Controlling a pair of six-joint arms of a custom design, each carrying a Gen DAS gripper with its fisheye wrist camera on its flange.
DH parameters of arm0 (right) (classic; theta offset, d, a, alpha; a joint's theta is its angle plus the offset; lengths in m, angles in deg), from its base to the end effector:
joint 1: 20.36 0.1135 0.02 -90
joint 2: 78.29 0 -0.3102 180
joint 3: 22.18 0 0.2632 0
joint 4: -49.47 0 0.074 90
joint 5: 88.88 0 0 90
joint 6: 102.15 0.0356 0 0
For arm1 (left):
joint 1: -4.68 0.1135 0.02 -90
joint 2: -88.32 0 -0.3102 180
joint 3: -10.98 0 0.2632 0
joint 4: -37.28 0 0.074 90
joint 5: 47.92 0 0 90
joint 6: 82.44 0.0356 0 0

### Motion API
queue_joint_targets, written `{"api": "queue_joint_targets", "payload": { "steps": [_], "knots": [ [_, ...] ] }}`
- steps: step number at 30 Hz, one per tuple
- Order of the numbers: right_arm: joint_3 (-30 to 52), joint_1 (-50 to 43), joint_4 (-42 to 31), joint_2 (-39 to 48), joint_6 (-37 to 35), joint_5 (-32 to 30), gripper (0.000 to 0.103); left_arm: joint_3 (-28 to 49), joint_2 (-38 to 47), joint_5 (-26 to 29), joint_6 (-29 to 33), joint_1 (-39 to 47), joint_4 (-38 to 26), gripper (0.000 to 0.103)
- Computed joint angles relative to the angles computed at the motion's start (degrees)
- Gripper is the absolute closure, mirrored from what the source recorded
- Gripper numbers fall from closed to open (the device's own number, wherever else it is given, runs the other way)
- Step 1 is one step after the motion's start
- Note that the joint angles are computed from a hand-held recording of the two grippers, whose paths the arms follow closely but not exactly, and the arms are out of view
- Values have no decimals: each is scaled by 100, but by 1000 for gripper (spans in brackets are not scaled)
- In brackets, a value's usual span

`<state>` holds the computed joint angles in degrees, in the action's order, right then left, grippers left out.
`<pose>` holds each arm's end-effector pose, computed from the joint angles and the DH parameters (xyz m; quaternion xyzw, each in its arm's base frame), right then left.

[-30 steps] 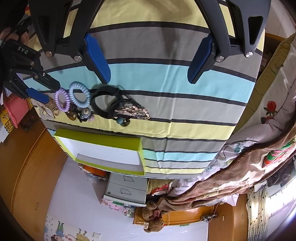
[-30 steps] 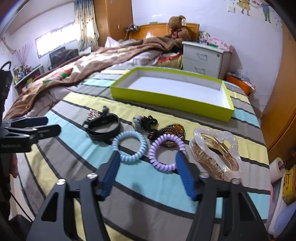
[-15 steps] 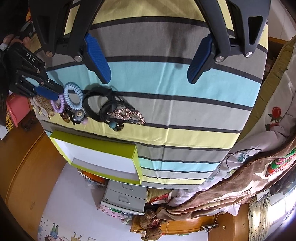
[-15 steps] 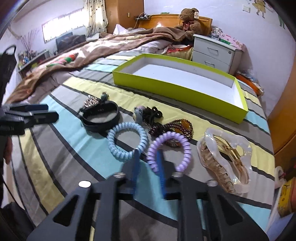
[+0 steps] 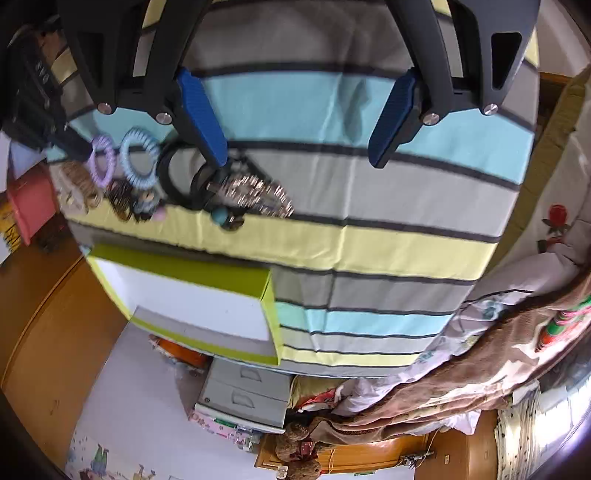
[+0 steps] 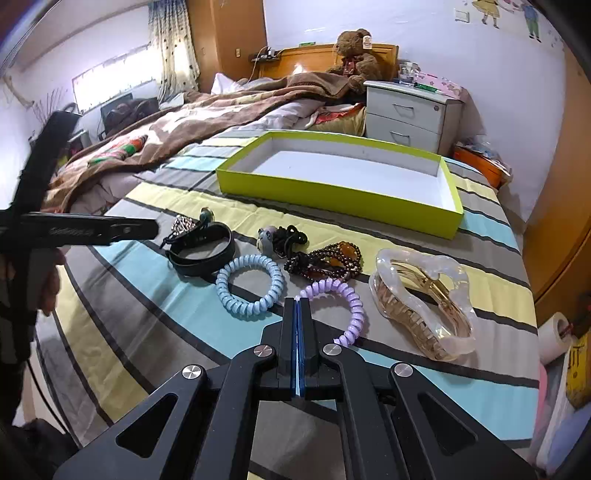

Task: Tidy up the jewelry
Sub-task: 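Lower the right tool onto the purple coil hair tie and close it, then grasp the rose-gold chain brooch with the left tool while the right tool holds the purple tie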

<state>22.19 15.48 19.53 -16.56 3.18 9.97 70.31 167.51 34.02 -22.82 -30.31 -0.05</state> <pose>0.1640 0.1117 0.2279 -0.1377 0.9188 0.0919 0.3584 0.2229 -0.1499 0.2370 0.0187 0.9569 -0.0954 0.2735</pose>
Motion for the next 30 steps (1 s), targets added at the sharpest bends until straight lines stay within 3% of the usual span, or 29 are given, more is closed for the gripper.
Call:
{"api": "queue_joint_targets", "payload": {
  "steps": [5, 7, 13, 17, 19, 26, 30],
  "knots": [
    [70, -119, 18, 279, -161, -140, 103, 243, 409, 75, 56, 81, 64, 26],
    [178, -76, -47, 481, -331, -134, 90, 302, 510, 184, 67, 134, 88, 26],
    [405, 27, -109, 1066, -523, -99, 75, 388, 659, 233, -13, 164, 190, 26],
    [417, -96, -79, 1069, -433, -242, 75, 401, 666, 255, -9, 210, 164, 26],
    [420, -81, -110, 1049, -385, -128, 93, 423, 688, 234, 16, 229, 156, 26],
    [203, -50, -23, 533, -112, -31, 94, 480, 750, 217, 67, 316, 144, 26],
    [143, -66, -114, 53, 73, 100, 94, 473, 734, -65, 74, 331, -38, 29]
  ]
}}
